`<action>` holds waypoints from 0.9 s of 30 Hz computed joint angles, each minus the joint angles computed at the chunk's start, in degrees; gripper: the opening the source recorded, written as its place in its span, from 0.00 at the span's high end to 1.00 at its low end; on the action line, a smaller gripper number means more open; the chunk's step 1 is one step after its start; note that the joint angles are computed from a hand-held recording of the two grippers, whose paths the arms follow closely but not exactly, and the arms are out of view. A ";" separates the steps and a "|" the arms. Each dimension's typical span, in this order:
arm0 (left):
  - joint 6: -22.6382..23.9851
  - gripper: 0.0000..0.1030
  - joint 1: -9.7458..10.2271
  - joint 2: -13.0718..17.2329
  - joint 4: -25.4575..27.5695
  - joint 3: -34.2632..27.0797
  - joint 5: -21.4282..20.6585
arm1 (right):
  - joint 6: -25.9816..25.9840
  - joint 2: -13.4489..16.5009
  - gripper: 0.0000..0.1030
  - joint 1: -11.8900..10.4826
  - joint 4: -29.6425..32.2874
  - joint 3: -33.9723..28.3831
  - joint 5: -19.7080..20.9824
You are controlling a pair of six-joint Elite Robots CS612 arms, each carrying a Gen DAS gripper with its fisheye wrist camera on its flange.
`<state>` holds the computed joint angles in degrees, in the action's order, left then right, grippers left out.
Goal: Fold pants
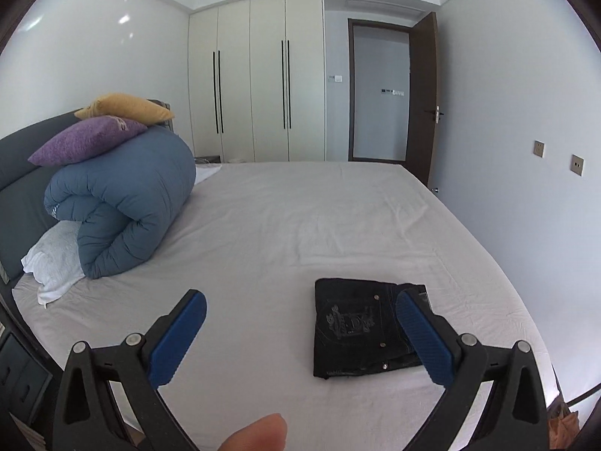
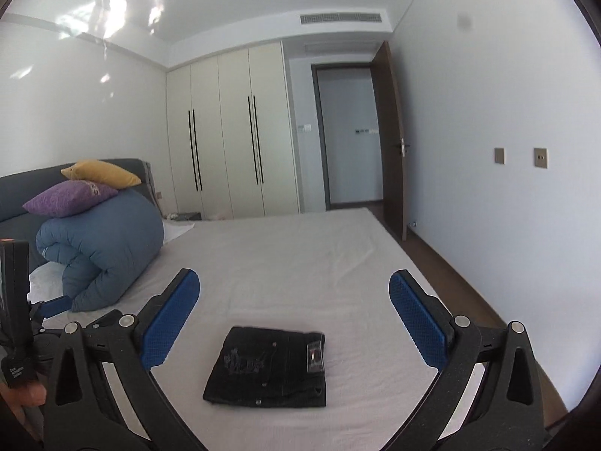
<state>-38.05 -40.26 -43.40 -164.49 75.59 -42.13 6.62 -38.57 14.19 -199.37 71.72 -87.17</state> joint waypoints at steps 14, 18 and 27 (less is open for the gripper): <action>-5.99 0.00 -0.13 1.49 9.82 -1.02 -9.32 | 4.17 0.28 0.00 0.33 22.30 -0.62 -4.13; -7.09 0.00 0.07 1.63 11.02 -1.06 -10.26 | 3.19 1.34 0.00 0.51 24.52 -2.63 -3.67; -7.93 0.00 0.40 1.65 11.65 -0.81 -11.41 | 2.04 2.42 0.00 0.74 27.79 -4.91 -2.48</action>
